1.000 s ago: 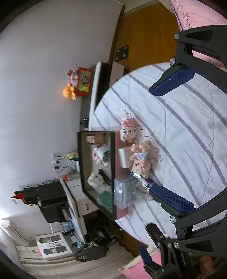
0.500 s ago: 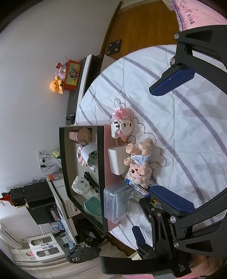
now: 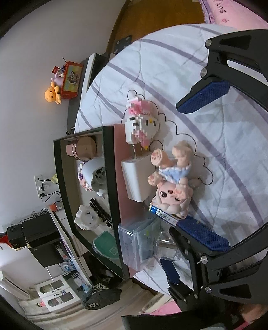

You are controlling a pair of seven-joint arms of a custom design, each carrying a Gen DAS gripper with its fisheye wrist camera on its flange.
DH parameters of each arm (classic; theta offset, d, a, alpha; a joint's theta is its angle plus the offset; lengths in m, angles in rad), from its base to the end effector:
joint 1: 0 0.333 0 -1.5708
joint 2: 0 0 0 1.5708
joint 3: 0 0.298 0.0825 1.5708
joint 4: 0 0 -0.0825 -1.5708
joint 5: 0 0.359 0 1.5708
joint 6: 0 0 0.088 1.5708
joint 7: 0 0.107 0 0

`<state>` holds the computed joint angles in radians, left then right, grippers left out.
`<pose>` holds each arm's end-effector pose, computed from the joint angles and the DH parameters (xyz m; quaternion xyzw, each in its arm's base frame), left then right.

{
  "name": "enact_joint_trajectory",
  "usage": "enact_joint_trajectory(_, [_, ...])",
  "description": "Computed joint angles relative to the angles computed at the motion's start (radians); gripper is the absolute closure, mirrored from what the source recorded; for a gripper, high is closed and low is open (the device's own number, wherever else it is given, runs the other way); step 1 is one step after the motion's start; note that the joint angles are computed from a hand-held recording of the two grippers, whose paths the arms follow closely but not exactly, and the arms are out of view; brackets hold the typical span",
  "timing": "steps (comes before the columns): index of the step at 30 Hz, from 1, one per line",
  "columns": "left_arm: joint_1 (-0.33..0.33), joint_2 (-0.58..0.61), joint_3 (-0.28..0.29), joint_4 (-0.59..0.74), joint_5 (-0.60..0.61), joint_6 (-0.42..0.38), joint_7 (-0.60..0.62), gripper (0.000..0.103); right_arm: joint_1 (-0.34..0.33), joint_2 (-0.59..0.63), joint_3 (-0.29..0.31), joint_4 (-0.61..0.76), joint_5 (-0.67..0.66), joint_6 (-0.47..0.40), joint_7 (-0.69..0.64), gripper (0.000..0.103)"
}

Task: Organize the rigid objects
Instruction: 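Grasp the clear glass bottle with left tool while right tool grasps the doll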

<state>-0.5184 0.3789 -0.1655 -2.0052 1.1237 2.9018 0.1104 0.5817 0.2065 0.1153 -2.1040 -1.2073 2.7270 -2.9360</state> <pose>0.4333 -0.4162 0.3085 -0.5870 0.7403 -0.2876 0.1573 0.4159 0.3915 0.3482 -0.6410 0.6741 -0.2132 0.2987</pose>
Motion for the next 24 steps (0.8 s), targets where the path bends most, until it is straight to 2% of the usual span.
enact_joint_trajectory(1, [-0.001,-0.001,0.007,-0.004,0.013,0.013,-0.014,0.016,0.000,0.001,0.000,0.001,0.003,-0.004,0.000,0.000])
enact_joint_trajectory(5, [-0.001,-0.024,0.018,-0.029,0.049,0.016,-0.059,0.049,0.002,0.016,-0.005,0.018,-0.007,-0.001,0.018,0.001])
enact_joint_trajectory(8, [0.016,-0.054,0.024,-0.072,0.091,0.053,-0.111,0.050,0.004,0.050,-0.005,0.054,0.011,0.003,-0.017,0.003])
enact_joint_trajectory(9, [0.018,-0.061,0.023,-0.080,0.105,0.053,-0.125,0.050,0.008,0.065,-0.004,0.070,0.030,-0.011,-0.037,0.010])
enact_joint_trajectory(10, [0.020,-0.067,0.021,-0.088,0.120,0.056,-0.142,0.050,0.012,0.080,-0.006,0.085,0.046,-0.022,-0.046,0.012])
enact_joint_trajectory(12, [0.027,-0.077,0.017,-0.099,0.143,0.061,-0.176,0.050,0.018,0.093,-0.028,0.089,0.006,0.030,0.010,0.020])
enact_joint_trajectory(14, [0.037,-0.083,0.010,-0.108,0.158,0.070,-0.194,0.050,0.033,0.095,-0.032,0.095,-0.002,0.005,0.006,0.020])
enact_joint_trajectory(16, [0.044,-0.089,0.006,-0.114,0.174,0.075,-0.215,0.051,0.034,0.086,-0.033,0.082,-0.009,0.018,0.006,0.020])
enact_joint_trajectory(24, [0.064,-0.125,-0.012,-0.152,0.224,0.093,-0.283,0.051,0.027,0.004,-0.020,-0.010,-0.094,0.034,0.119,0.021])
